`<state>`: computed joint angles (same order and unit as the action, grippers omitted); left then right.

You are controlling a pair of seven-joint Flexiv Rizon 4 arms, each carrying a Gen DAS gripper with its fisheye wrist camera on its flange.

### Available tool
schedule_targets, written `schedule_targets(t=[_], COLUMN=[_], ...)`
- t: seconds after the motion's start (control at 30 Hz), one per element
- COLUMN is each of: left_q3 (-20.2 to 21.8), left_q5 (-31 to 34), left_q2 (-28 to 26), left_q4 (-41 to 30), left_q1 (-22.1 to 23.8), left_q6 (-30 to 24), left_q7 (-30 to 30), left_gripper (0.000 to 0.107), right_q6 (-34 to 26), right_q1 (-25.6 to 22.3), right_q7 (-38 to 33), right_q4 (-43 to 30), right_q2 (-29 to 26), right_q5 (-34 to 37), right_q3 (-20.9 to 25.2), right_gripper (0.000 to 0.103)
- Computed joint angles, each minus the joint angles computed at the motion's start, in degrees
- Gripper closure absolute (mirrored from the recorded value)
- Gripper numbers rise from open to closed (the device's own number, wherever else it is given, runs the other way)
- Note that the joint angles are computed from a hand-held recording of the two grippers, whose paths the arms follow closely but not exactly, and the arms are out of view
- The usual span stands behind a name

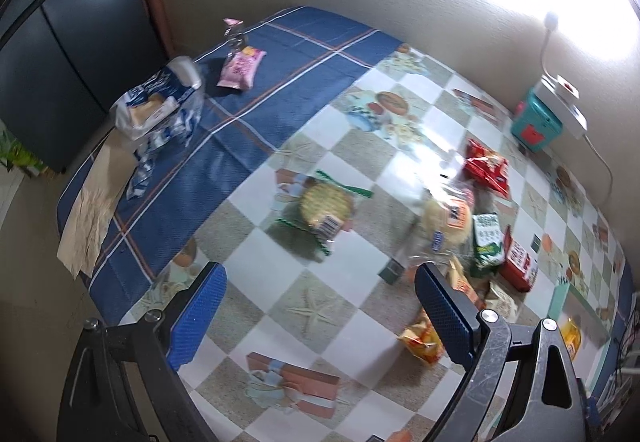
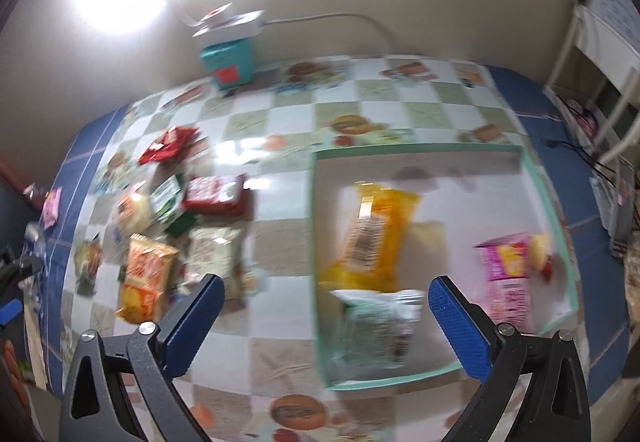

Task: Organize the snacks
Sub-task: 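Move the right tool to the cream pack while the left tool approaches the yellow Daliyuan pack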

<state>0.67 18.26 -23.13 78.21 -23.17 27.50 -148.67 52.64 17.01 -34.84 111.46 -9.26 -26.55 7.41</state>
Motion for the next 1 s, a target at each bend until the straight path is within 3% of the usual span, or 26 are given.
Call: schedule_targets(t=[0.53, 0.73, 1.0], left_q3=[-0.24, -1.70, -2.55], left_q5=[-7.12, -11.08, -15.64], left_q2=[0.54, -3.21, -9.82], left_q4=[7.12, 4.41, -2.99], left_q1=[5.31, 5.52, 4.36], left_q6=[5.30, 7.30, 6.01], left_q7=[1.38, 6.08, 13.49], left_gripper=[0.011, 0.011, 0.011], right_q6=[0.36, 1.03, 1.06], right_q1=[4.81, 5.45, 5.31], right_q7=[-4.00, -5.13, -7.67], right_q4=[-7.28, -9.49, -11.42], right_q2=[-8.83, -11.82, -15.35], right_q5=[3.21, 3.25, 6.34], right_q3=[0.32, -0.49, -0.51], right_gripper=[0.000, 0.000, 0.000])
